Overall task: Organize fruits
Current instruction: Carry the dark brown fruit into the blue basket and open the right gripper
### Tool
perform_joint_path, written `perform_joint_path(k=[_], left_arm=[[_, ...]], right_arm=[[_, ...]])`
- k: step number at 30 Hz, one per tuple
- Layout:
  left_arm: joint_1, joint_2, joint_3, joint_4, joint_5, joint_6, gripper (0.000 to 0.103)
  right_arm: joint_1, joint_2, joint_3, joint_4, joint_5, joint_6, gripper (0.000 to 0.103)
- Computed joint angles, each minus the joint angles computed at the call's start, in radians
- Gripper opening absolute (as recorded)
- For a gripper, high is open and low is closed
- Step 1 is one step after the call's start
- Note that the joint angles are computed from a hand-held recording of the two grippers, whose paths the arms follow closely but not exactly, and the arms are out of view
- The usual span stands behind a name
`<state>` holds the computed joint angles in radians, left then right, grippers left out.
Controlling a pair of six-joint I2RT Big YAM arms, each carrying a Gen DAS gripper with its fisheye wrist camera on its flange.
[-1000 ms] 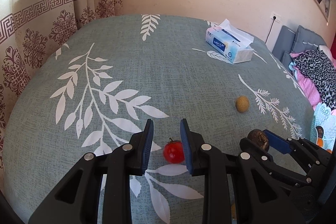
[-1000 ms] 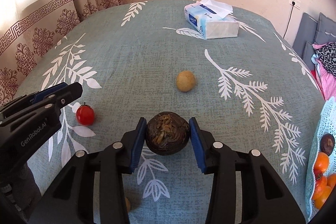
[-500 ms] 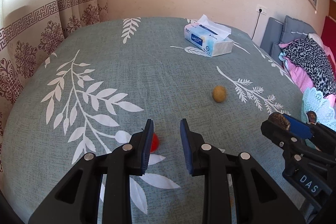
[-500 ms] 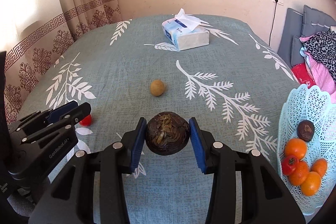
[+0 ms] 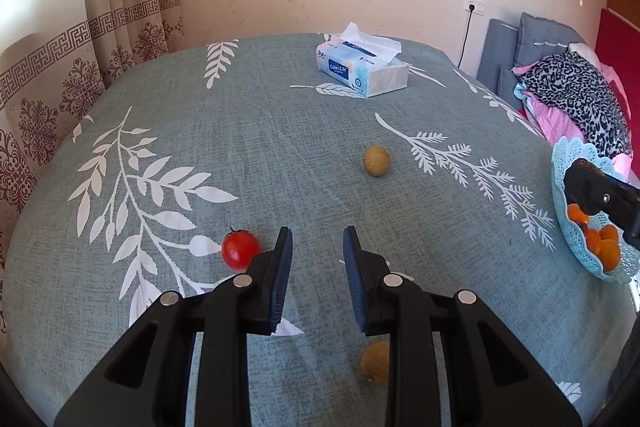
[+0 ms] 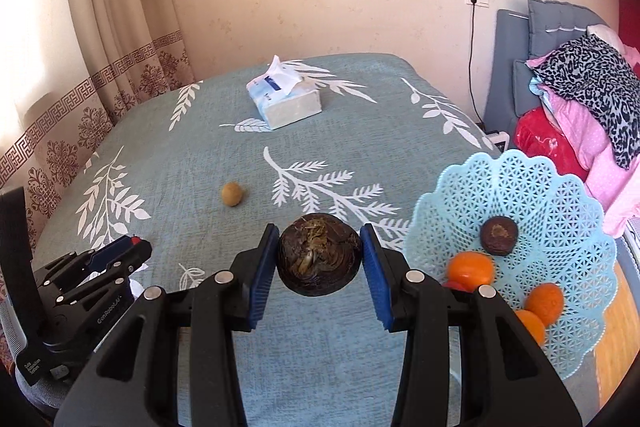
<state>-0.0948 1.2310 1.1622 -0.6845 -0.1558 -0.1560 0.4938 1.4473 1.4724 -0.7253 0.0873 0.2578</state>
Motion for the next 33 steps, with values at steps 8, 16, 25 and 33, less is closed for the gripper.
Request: perform_joint_path(k=[8, 16, 25, 33], left_arm=[[-0.037, -0.012, -0.007, -0.006, -0.019, 0.013, 0.027], [-0.059, -0.018, -0.006, -0.014, -0.036, 0.008, 0.027], [-0.093, -0.009, 0.007, -0.03, -0.069, -0.001, 0.027], [-0.134, 0.017, 0.041, -0.042, -0.084, 0.005, 0.027]], right_arm=[[-0.102, -0.056, -0.054, -0.006, 0.006, 0.036, 0.043], [-0.188, -0.072, -0.087, -0.003, -0.022, 0.069, 0.043], [-0.243, -0.042, -0.109, -0.004, -0.051, 0.098, 0.043], [-0.274, -0.077, -0.141, 0.042, -0.07, 0.099, 0.052]])
